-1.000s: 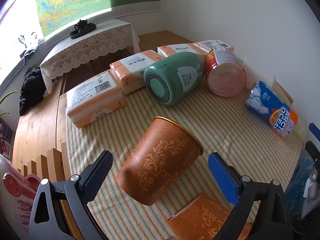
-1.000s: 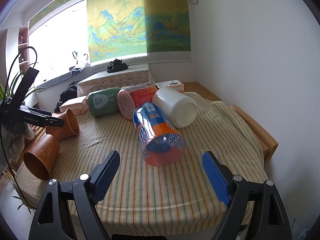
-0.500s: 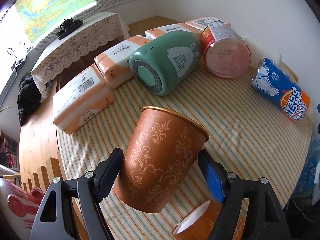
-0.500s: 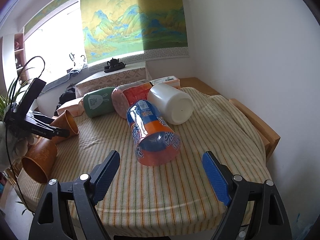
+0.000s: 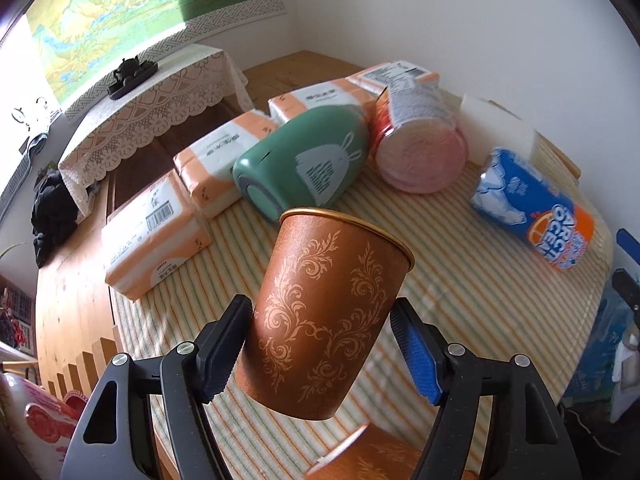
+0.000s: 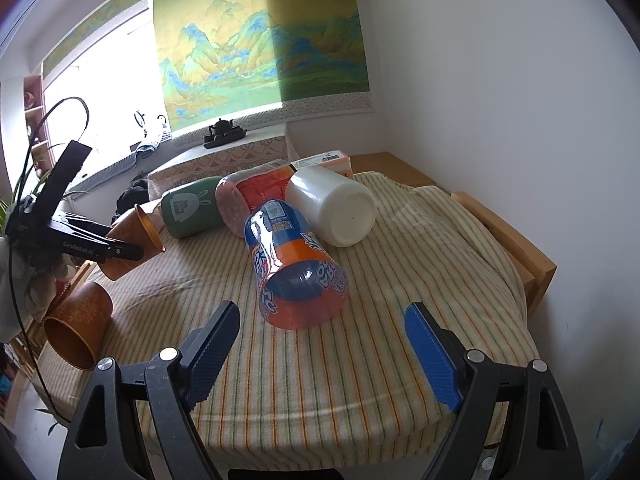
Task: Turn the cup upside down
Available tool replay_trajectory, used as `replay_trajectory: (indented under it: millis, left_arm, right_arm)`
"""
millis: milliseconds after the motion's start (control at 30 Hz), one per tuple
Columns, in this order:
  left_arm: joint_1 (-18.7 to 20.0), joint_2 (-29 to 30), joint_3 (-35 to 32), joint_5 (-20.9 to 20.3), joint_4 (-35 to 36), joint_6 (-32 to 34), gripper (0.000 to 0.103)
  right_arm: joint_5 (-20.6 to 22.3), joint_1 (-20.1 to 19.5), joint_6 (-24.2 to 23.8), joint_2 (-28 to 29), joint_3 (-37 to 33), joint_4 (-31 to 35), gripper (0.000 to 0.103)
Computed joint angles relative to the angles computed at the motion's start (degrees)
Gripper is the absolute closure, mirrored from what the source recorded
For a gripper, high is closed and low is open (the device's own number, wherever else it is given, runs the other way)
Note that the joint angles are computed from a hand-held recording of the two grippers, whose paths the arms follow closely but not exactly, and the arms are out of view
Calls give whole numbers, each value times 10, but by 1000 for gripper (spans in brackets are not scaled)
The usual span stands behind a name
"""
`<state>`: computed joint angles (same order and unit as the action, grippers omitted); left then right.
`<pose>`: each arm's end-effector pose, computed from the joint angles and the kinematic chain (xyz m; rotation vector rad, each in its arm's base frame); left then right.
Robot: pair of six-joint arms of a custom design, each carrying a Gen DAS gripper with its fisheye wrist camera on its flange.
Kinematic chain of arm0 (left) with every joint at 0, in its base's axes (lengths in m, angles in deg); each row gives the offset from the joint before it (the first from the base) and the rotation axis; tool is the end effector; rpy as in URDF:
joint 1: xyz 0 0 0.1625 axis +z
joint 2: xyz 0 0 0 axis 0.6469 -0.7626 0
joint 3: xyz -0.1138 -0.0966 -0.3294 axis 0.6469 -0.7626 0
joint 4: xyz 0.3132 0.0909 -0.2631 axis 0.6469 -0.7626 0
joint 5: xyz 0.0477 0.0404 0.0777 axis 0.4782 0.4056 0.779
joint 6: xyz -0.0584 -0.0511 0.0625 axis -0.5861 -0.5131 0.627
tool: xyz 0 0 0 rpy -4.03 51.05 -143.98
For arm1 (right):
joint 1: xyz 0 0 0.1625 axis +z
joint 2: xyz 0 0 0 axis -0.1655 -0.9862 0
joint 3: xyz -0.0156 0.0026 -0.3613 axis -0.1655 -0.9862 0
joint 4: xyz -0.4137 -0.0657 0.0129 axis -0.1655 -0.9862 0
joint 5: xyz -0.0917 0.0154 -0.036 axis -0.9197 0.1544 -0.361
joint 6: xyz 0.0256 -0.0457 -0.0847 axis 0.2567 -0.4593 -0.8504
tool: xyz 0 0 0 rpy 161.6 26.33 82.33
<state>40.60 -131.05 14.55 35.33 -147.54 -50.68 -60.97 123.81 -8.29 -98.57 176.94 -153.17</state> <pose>0.0874 -0.6684 0.3288 0.7083 2.2628 -0.4937 0.3020 -0.4901 -0.1214 0.4893 -2.2724 1.1923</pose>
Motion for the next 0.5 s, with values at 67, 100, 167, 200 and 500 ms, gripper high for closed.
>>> replay_trajectory:
  millis: [67, 100, 167, 200, 500]
  left_arm:
    - [-11, -14, 21, -1, -7, 2, 28]
    - [-18, -23, 35, 0, -13, 5, 28]
    - [-30, -39, 62, -1, -22, 11, 28]
    - [-38, -49, 78, -1, -26, 13, 28]
    - [-88, -105, 204, -11, -42, -4, 28]
  right_arm:
    - [1, 0, 1, -3, 4, -4, 22]
    - [1, -1, 2, -4, 7, -7, 22]
    - [3, -1, 4, -7, 11, -11, 22]
    - [5, -1, 5, -9, 14, -13, 22]
    - [10, 1, 2, -28, 52, -46, 22]
